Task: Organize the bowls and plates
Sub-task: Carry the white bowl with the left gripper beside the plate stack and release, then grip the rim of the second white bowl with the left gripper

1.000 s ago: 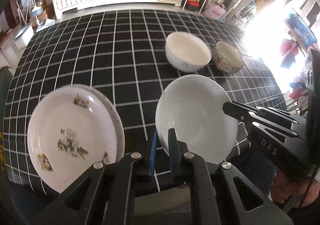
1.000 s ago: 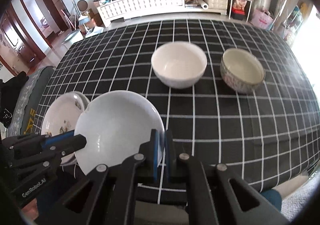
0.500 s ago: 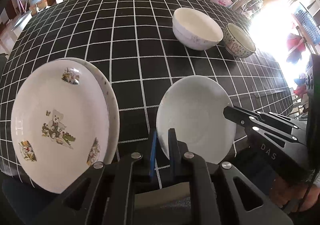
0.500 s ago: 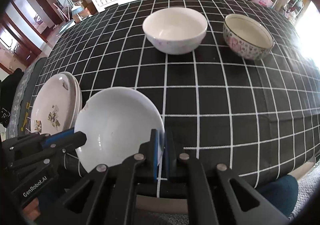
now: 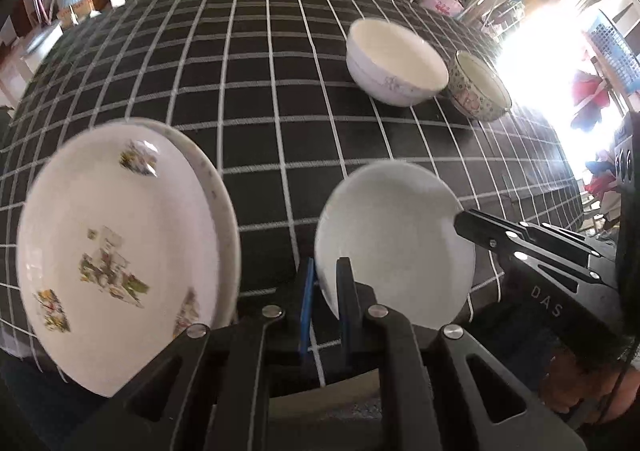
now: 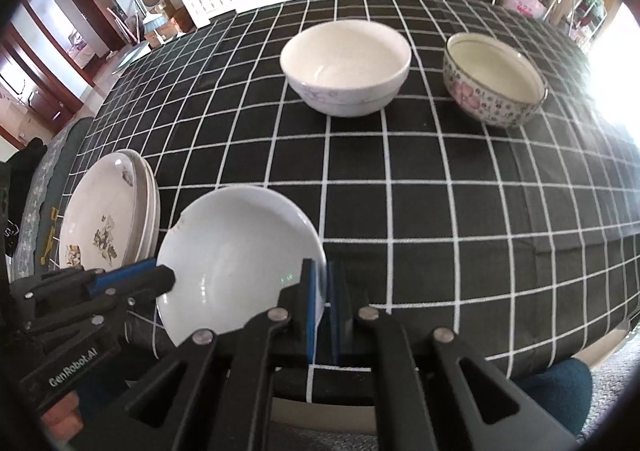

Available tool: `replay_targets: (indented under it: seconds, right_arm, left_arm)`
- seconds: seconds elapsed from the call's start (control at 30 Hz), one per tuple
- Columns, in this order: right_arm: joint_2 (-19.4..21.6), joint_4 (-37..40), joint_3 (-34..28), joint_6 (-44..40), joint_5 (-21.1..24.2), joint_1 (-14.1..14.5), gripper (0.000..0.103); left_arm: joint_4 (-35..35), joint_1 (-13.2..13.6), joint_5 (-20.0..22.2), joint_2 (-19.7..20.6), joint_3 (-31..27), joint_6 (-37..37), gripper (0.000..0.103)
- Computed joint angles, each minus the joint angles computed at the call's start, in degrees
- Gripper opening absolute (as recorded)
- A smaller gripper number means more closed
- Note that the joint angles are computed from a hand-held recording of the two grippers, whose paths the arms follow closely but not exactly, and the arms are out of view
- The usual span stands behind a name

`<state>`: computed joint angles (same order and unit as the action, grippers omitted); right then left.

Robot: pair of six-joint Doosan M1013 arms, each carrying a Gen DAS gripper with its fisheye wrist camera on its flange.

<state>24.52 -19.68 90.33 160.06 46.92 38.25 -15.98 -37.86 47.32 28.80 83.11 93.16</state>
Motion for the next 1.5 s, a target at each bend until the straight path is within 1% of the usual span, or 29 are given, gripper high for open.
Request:
replay_targets:
  seconds: [0.07,0.2,0.33,0.47,0.57,0.67,0.83,0.93,1.0,1.03,1.1,1.17,1.27,1.33,1.5]
  right_arm:
    - [-0.1,-0.9,-0.2,0.6,0.8,0.0,0.009]
    - [-0.8,-2.8,-0.2,2.2,1.7,0.2,0.009]
    - [-1.7,-4.4,-0.2,3.6,2.0,0.3,0.009]
    - [-2.7,-6.3,-0.4,4.6,1.8,0.3,0.009]
    - [-3.3,-7.7,-1.0,4.4,2.1,0.4,0.009]
    - [-3.9,-9.0,-1.7,4.1,2.3,0.3,0.009]
    - [-4.8,-11.4,-2.8,3.2,2.9,-0.2,0.010]
    - [-5.1,-11.1,-3.1,1.9,2.7,-1.1,0.015]
    - [-5.0,-11.1,-3.6,1.8,3.3,-1.4,0.023]
    - [-4.9,-10.9,-3.8,1.6,3.5,-1.7,0.025]
    - [-4.9,-9.4,-4.1,0.1,3.2,-2.2,0.032]
    - [-5.0,-6.0,-4.2,-2.9,1.8,-3.1,0.036]
    - [-4.5,-2.7,-4.8,-5.3,1.8,-4.4,0.039]
    - [-4.2,0.8,-5.1,-6.9,1.5,-5.7,0.041]
    - [-3.5,9.5,-5.2,-11.1,-0.2,-8.8,0.041]
  left_arm:
    - [0.9,0.0,-0.8,-0.4,0.1,-0.4,0.009]
    - [0.6,0.5,-1.1,-1.0,0.0,-0.2,0.009]
    - [2.0,0.5,-1.3,-1.9,-0.2,-1.6,0.009]
    - [2.5,0.2,-3.3,-3.4,-0.1,-0.8,0.009]
    - [1.0,0.4,-3.2,-3.8,-1.0,1.0,0.009]
    - [0.0,0.4,-2.1,-3.5,-3.0,2.6,0.010]
    - [1.9,-0.1,-1.6,-3.0,-5.8,2.3,0.018]
    - [2.7,-0.4,-0.8,-2.3,-7.8,2.2,0.024]
    - [3.6,-0.5,-0.7,-1.8,-9.1,1.6,0.024]
    - [4.4,-0.6,-0.4,-1.5,-9.8,1.2,0.024]
    - [5.0,-0.7,0.3,-0.9,-11.0,1.3,0.024]
    - [5.0,-0.8,1.6,0.0,-12.6,1.3,0.027]
    - [3.1,-0.7,5.0,2.1,-15.7,2.3,0.028]
    - [1.0,-0.4,7.8,3.5,-17.7,3.8,0.031]
    - [1.2,-0.6,14.0,8.1,-23.8,1.8,0.031]
